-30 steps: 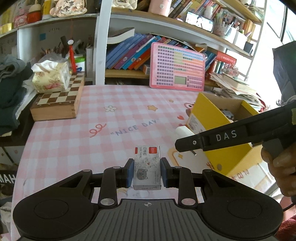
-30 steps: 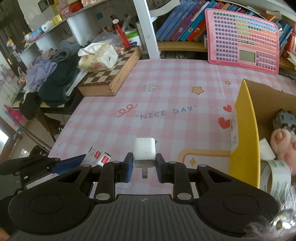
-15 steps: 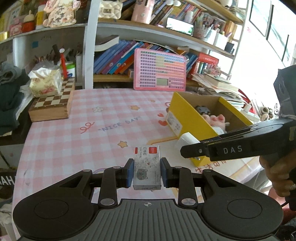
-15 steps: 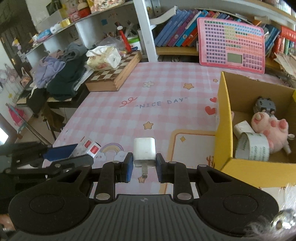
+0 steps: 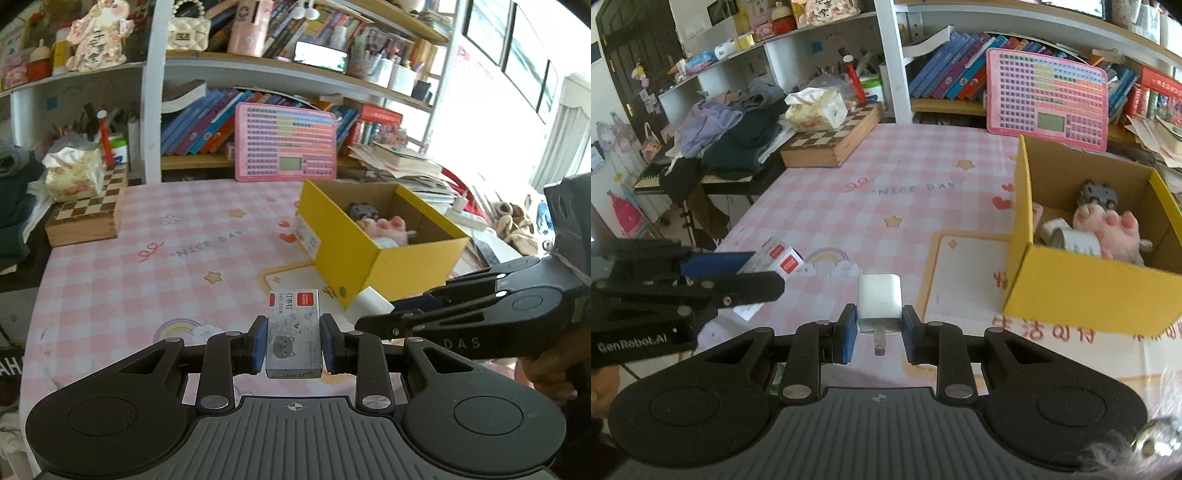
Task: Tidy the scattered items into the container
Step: 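Lift the white box and charger and carry both toward the yellow box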
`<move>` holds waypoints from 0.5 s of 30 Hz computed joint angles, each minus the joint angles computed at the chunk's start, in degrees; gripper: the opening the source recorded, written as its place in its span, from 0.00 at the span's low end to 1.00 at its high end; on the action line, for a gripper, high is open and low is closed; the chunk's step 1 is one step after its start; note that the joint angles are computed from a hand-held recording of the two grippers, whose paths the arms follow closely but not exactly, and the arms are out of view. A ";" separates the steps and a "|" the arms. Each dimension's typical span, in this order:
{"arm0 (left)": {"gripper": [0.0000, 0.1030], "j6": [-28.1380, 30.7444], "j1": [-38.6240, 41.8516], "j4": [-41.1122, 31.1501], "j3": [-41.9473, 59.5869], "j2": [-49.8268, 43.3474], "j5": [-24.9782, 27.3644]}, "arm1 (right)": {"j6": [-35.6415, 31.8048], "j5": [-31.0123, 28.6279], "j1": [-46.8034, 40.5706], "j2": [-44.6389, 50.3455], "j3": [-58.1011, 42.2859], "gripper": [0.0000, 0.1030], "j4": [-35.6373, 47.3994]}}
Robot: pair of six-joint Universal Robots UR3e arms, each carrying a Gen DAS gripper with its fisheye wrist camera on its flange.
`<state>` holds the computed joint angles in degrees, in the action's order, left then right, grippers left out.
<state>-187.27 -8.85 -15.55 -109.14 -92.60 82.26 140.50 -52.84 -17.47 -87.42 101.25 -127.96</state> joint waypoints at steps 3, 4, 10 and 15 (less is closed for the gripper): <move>0.27 -0.45 -0.47 -0.07 -0.80 0.67 -0.82 | 0.39 -0.31 -1.45 -3.03 4.19 0.23 -1.34; 0.27 -0.45 -0.63 -0.26 -0.94 0.79 -1.00 | 0.49 -0.24 -2.02 -3.98 5.35 0.23 -1.32; 0.27 0.26 -1.43 -0.86 -1.16 0.88 -2.43 | 0.52 -0.05 -4.94 -9.28 11.04 0.23 -1.96; 0.27 0.58 -2.08 -1.22 -0.91 0.83 -3.48 | 1.80 -0.19 -7.00 -12.49 13.63 0.23 -1.95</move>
